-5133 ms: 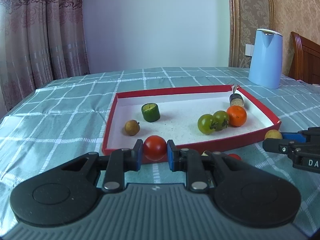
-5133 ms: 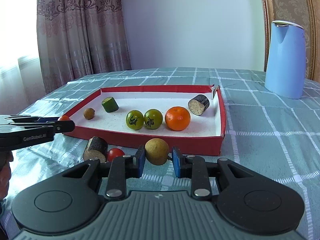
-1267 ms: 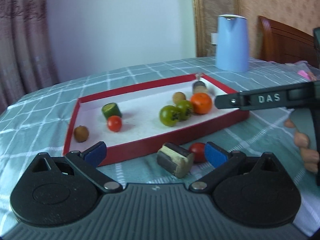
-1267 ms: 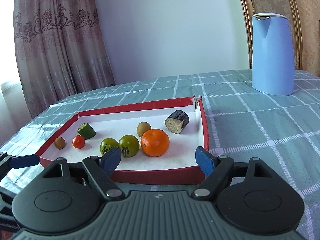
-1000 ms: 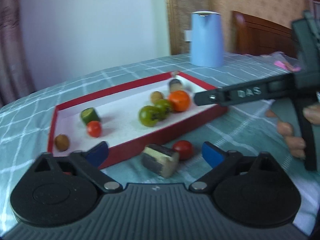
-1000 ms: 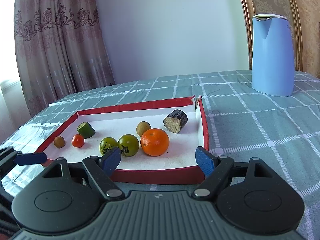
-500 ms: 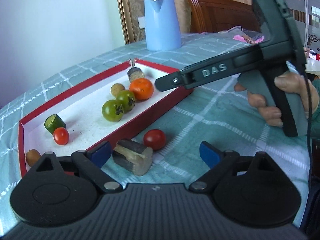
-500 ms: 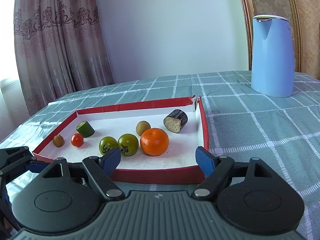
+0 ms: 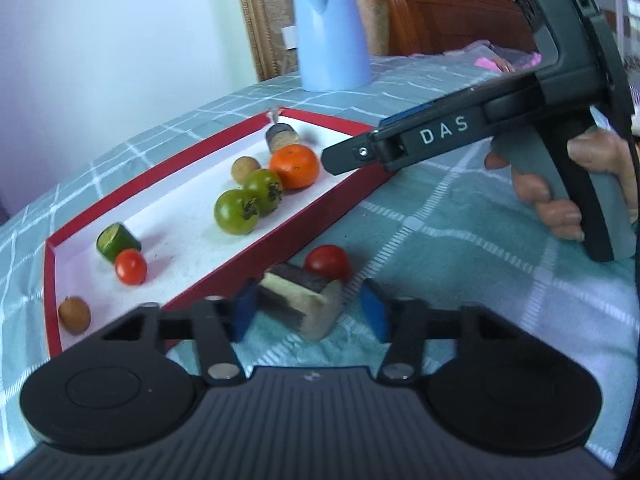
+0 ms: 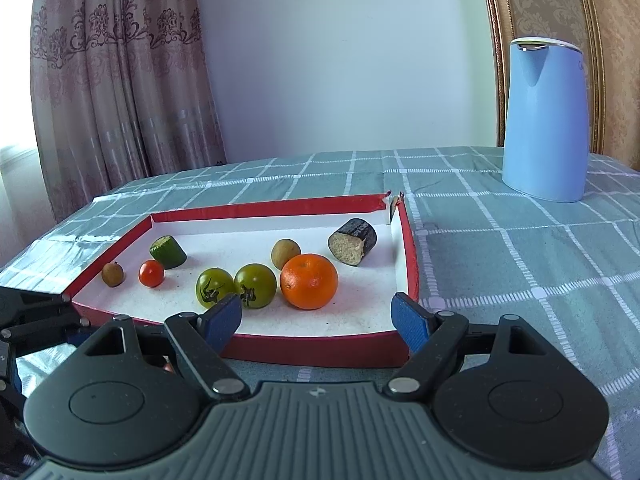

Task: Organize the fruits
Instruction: 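Close left gripper on eggplant piece while right gripper grasps red cherry tomato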

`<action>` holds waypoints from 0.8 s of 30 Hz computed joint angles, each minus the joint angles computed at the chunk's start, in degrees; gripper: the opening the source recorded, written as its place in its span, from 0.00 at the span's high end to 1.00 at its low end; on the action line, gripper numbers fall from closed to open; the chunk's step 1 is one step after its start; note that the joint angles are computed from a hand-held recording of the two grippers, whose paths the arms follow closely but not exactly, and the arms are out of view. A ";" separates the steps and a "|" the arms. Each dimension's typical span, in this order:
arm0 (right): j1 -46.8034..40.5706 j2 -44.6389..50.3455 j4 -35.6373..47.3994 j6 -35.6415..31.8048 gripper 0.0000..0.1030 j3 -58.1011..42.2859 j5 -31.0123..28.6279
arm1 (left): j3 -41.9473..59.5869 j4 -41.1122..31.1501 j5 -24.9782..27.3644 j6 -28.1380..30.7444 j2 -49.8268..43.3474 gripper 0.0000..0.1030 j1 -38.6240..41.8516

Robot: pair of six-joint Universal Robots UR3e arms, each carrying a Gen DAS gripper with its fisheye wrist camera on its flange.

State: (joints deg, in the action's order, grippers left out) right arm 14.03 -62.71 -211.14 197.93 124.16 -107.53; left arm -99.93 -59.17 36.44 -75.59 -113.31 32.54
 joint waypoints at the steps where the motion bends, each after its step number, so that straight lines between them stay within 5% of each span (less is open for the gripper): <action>1: 0.00 0.00 0.00 0.00 0.20 0.00 0.00 | -0.51 -0.08 -0.04 -0.29 0.40 0.61 0.44; 7: 0.21 -0.27 0.75 -0.69 0.21 -0.15 0.01 | -9.80 12.10 -0.81 -8.96 4.09 0.61 3.11; 14: 0.20 -0.84 -2.77 -4.43 0.21 2.52 4.19 | -17.65 42.12 2.25 -36.62 1.54 0.60 3.49; 18: 2.14 0.04 -5.44 -8.09 0.21 2.72 5.11 | -20.67 63.18 8.45 -52.07 -2.32 0.60 1.74; 24: 6.71 1.17 -2.54 -12.88 0.21 0.05 3.75 | -17.67 63.27 10.40 -57.52 -3.93 0.60 1.56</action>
State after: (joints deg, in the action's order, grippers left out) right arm 20.74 -61.54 -213.68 185.05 124.21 -103.78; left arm -117.59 4.10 46.84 -133.11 -117.25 34.10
